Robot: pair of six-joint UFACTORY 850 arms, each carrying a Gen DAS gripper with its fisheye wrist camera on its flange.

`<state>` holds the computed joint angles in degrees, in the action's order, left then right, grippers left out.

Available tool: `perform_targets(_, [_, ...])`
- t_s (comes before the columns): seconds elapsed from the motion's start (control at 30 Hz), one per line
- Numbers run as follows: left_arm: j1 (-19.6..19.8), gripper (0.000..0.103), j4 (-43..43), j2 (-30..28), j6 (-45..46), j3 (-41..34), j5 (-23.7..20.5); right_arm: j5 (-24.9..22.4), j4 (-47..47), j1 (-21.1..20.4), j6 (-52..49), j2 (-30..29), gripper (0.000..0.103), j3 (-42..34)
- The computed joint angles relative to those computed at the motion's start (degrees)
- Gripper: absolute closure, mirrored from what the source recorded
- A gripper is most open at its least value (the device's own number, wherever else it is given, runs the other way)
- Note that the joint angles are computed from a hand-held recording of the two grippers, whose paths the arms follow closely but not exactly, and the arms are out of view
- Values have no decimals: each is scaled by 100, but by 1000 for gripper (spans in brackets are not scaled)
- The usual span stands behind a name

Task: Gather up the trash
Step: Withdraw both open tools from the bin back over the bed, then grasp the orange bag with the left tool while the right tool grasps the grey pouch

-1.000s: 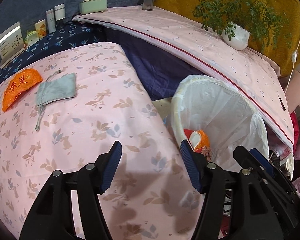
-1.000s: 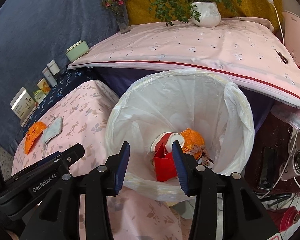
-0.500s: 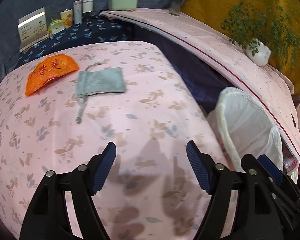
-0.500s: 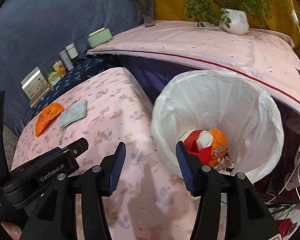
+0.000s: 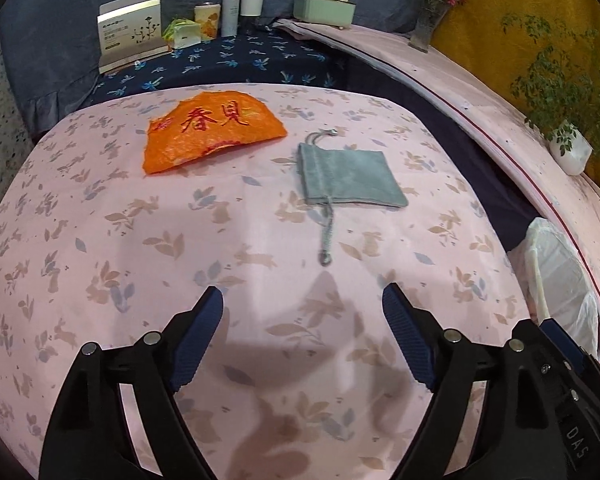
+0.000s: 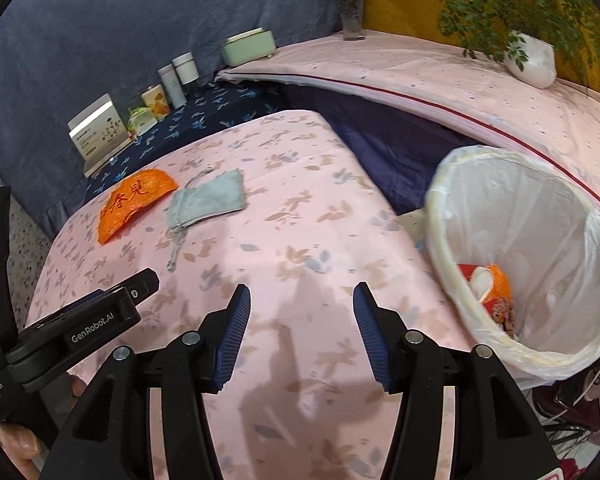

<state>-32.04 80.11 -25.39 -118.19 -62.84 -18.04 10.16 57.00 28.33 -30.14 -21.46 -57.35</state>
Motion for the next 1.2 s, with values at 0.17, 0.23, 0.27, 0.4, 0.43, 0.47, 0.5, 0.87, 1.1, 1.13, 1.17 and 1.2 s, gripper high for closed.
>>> perform_targets(0.17, [309,19,259,128,-269,203,-12,-119,498,149,-548,-321,45,-450])
perform_targets(0.23, [443,16,271,152,-273,229,-19,-205,808,182,-872,-475,44,-668])
perform_targets(0.27, [514,15,312,160,-301,235,-20,-241,1038,201,-1118,-559,44,-788])
perform_targets(0.4, [748,14,325,136,-207,166,-29,-357,2041,267,-2169,-880,40,-1256])
perform_targets(0.43, [804,13,312,114,-161,126,-37,-373,2362,283,-2511,-957,40,-1364])
perform_targets(0.47, [852,13,275,84,-90,76,-41,-387,2893,302,-3087,-1060,39,-1510])
perform_targets(0.5, [893,12,250,50,-28,24,-43,-382,3431,320,-3670,-1152,39,-1643])
perform_targets(0.87, [1391,10,-1122,-650,1726,-976,179,-180,7898,363,-8507,-2149,35,-3067])
perform_targets(1.1, [1526,11,-2512,-1145,3212,-1606,280,37,9741,327,-10353,-2655,35,-3704])
perform_targets(1.13, [1525,12,-2720,-1216,3465,-1685,266,72,9700,327,-10311,-2702,35,-3756])
perform_targets(1.17, [1520,14,-2904,-1278,3668,-1752,236,89,9524,331,-10152,-2726,35,-3781])
perform_targets(1.2, [1524,21,-3133,-1324,3908,-1792,269,105,9320,337,-9979,-2744,35,-3800])
